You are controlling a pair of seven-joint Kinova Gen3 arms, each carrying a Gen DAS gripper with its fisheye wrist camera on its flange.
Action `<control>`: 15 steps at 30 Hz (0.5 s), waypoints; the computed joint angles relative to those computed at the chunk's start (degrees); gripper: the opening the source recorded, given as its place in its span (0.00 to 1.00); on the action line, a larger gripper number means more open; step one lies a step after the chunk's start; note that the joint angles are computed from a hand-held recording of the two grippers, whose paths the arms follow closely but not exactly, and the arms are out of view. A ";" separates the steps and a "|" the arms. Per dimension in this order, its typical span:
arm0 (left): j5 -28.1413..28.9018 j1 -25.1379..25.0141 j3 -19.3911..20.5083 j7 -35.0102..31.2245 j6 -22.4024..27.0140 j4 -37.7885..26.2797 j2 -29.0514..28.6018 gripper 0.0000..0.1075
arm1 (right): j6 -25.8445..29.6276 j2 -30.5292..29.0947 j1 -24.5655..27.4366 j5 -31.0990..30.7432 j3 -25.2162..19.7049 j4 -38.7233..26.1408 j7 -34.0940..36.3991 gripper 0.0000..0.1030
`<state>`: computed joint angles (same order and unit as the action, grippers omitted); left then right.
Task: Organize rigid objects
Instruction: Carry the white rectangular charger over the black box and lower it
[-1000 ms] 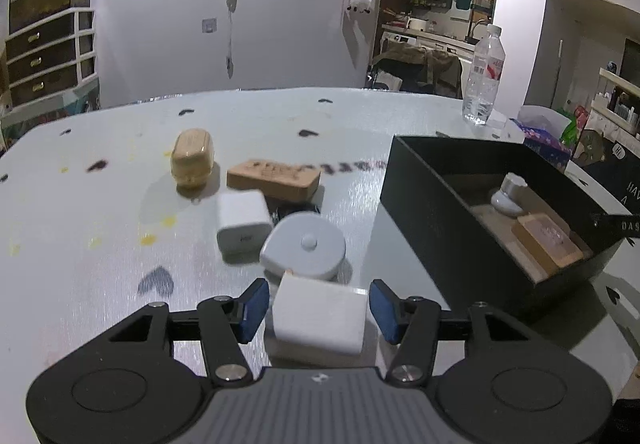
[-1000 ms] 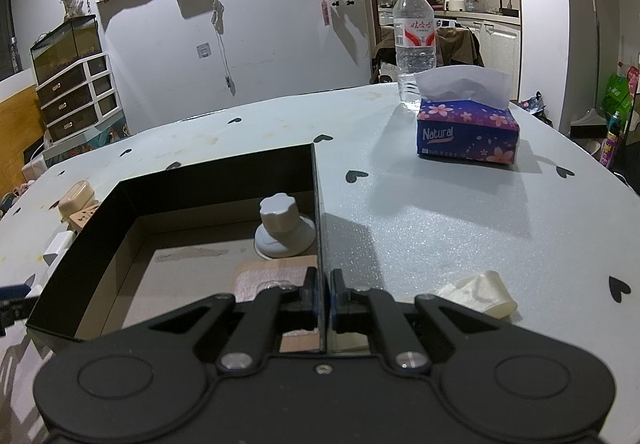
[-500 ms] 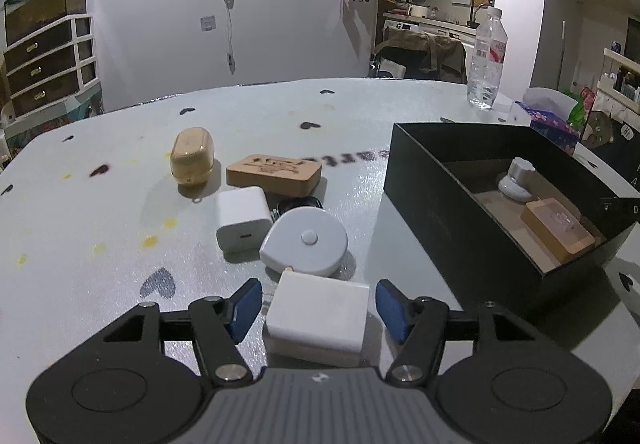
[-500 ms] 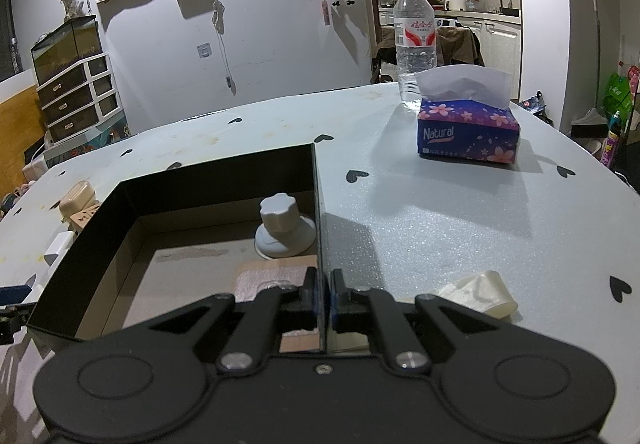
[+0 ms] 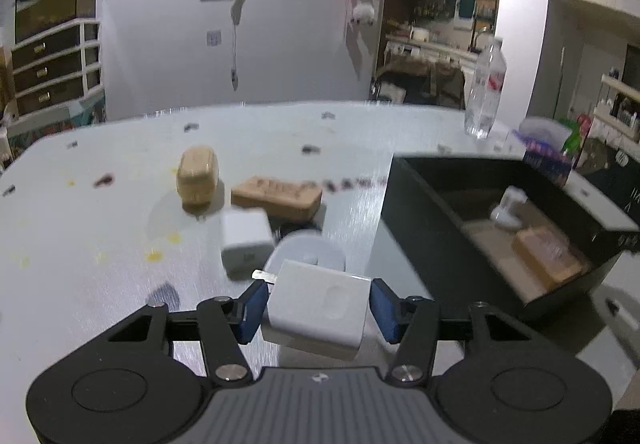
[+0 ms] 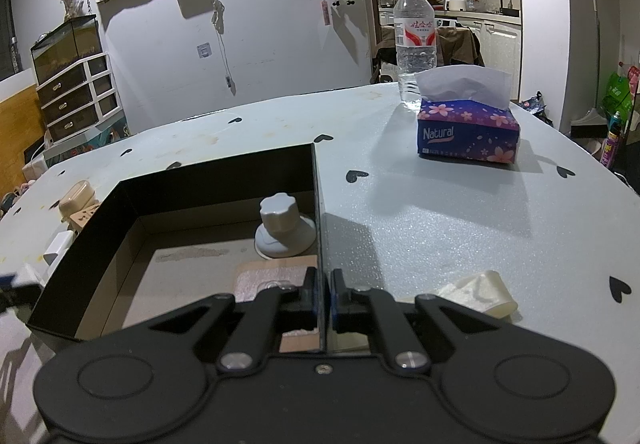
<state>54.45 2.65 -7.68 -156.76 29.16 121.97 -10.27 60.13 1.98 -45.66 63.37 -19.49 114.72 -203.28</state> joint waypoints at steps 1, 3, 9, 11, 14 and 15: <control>0.85 0.20 -0.43 -0.80 0.35 -0.18 -0.45 0.52 | -0.05 -0.05 0.02 -0.02 0.02 0.03 0.01 0.06; 2.49 0.71 -1.10 -2.44 1.42 -0.70 -1.18 0.51 | -0.01 -0.02 0.02 0.00 0.00 0.01 -0.04 0.06; 6.33 1.95 -0.30 -7.47 7.04 -3.83 -0.28 0.51 | -0.09 -0.06 0.05 -0.02 0.01 0.04 0.05 0.06; 6.81 2.12 0.84 -9.06 9.31 -5.47 0.97 0.51 | -0.05 -0.03 0.05 -0.05 0.01 -0.02 0.16 0.06; 6.42 2.28 3.33 -11.43 13.16 -8.62 3.94 0.51 | -0.07 -0.01 0.05 -0.06 0.02 -0.03 0.21 0.06; 5.42 2.21 4.48 -11.00 13.96 -9.90 5.08 0.51 | -0.07 -0.01 0.05 -0.06 0.03 -0.03 0.21 0.06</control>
